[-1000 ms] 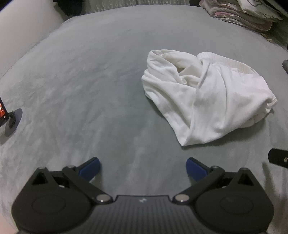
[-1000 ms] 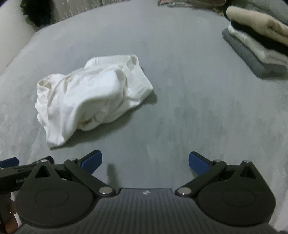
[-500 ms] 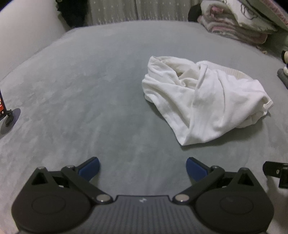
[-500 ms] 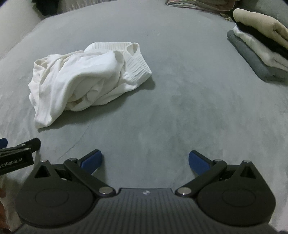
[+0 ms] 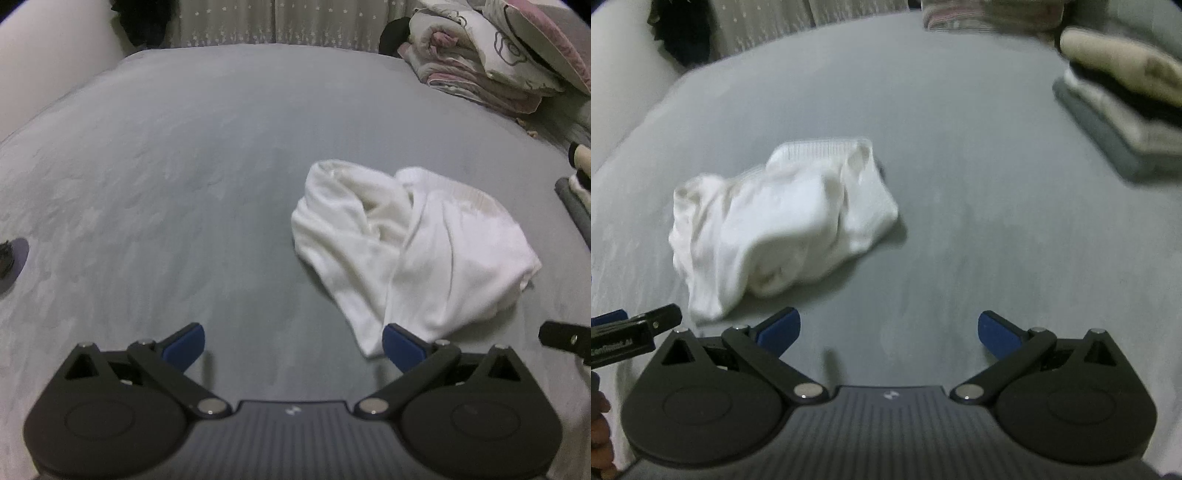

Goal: Fold clothes
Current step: 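Move both tools toward the white garment, right tool approaching its ribbed waistband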

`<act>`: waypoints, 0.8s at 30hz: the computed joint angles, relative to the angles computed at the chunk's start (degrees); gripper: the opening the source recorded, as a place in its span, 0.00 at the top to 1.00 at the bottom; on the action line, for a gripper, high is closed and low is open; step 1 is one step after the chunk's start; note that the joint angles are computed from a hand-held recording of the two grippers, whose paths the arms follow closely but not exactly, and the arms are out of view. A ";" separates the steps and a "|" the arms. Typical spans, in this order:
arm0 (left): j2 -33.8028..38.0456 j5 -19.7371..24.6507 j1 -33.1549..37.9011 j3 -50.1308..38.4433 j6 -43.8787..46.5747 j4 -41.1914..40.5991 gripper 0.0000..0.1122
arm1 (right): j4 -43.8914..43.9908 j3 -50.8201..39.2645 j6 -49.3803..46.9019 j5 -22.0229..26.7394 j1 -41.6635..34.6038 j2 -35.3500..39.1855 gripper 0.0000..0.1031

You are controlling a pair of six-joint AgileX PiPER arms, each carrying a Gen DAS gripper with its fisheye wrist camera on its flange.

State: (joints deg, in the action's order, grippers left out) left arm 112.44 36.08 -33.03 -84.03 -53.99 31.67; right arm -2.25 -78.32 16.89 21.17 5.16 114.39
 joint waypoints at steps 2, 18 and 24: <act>0.43 -0.56 0.50 -0.84 0.74 -0.78 0.09 | -1.73 -0.63 1.90 -2.02 -0.13 0.28 0.00; -0.48 -10.15 3.49 0.27 11.25 -11.18 0.09 | 5.20 -13.34 -1.40 -2.19 -2.71 10.62 0.16; -0.30 -10.46 3.97 -0.13 16.49 -14.96 0.09 | 1.25 -14.66 3.81 -1.84 -2.40 12.41 0.28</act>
State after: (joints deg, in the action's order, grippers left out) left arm 112.14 25.62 -29.05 -84.16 -37.50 16.71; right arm -1.00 -92.98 20.70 19.34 2.76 126.80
